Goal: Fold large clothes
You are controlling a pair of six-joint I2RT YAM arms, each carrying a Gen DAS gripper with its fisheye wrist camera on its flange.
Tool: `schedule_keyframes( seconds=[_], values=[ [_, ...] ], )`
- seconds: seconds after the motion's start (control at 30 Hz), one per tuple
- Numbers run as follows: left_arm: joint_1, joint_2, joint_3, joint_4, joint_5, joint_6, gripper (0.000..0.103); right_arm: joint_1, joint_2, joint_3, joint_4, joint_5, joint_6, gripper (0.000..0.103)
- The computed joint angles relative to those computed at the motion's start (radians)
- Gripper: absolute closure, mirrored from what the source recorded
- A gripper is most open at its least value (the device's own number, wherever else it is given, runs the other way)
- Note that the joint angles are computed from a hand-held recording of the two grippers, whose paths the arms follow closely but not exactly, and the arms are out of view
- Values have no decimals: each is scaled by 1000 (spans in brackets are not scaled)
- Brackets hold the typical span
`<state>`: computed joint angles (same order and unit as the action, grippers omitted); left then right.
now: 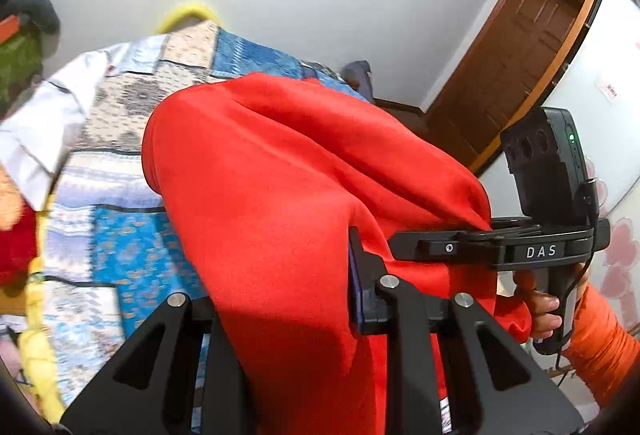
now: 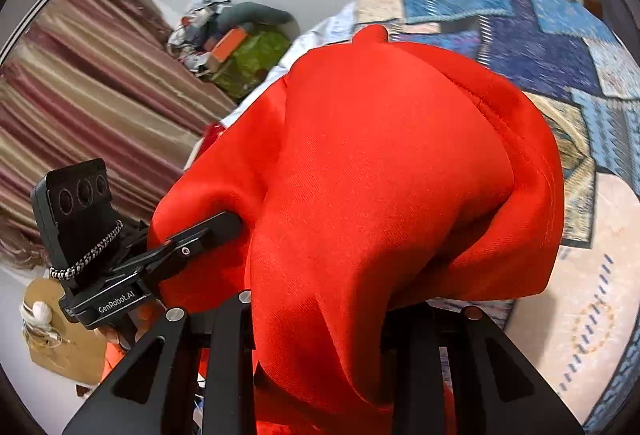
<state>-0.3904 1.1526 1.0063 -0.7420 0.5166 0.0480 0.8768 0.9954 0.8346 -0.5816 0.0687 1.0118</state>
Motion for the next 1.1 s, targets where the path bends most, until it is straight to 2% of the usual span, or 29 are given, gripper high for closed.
schedule_keyframes(
  seconds=[0.03, 0.13, 0.23, 0.3, 0.43, 0.5, 0.53, 0.57, 0.63, 0.73, 0.8, 0.9, 1.0, 1.07, 1.1],
  values=[
    [46, -17, -14, -24, 15, 37, 80, 36, -1, -6, 4, 22, 17, 77],
    [174, -19, -44, -82, 54, 140, 80, 74, 128, 29, 85, 21, 37, 77],
    [274, 27, -94, -99, 71, 222, 80, 73, 277, 29, 201, -27, 51, 77],
    [325, 110, -149, -58, 57, 269, 80, 65, 423, 40, 281, -67, 50, 77],
    [388, 284, -275, 73, 5, 360, 79, 62, 680, 87, 366, -116, 23, 77],
    [399, 360, -326, 164, -24, 388, 76, 50, 785, 83, 432, -152, 33, 77],
    [414, 388, -353, 219, -26, 401, 70, 44, 818, 82, 451, -161, 32, 77],
    [428, 394, -373, 244, -19, 402, 63, 37, 850, 77, 479, -173, 26, 77],
    [458, 431, -386, 280, 1, 400, 60, 27, 880, 66, 514, -185, 10, 72],
    [451, 430, -384, 290, -15, 383, 59, 19, 877, 71, 501, -193, -33, 67],
    [415, 364, -408, 286, -76, 365, 56, 19, 862, 93, 438, -184, -56, 57],
    [371, 256, -428, 260, -157, 353, 54, 25, 806, 96, 362, -166, -50, 55],
    [421, 111, -429, 171, -159, 395, 50, 52, 739, 111, 269, -84, -67, 53],
    [475, 12, -418, 112, -139, 424, 37, 89, 678, 124, 182, -9, -70, 50],
    [506, -32, -414, 84, -121, 443, 26, 113, 643, 126, 159, 29, -78, 50]
  ],
)
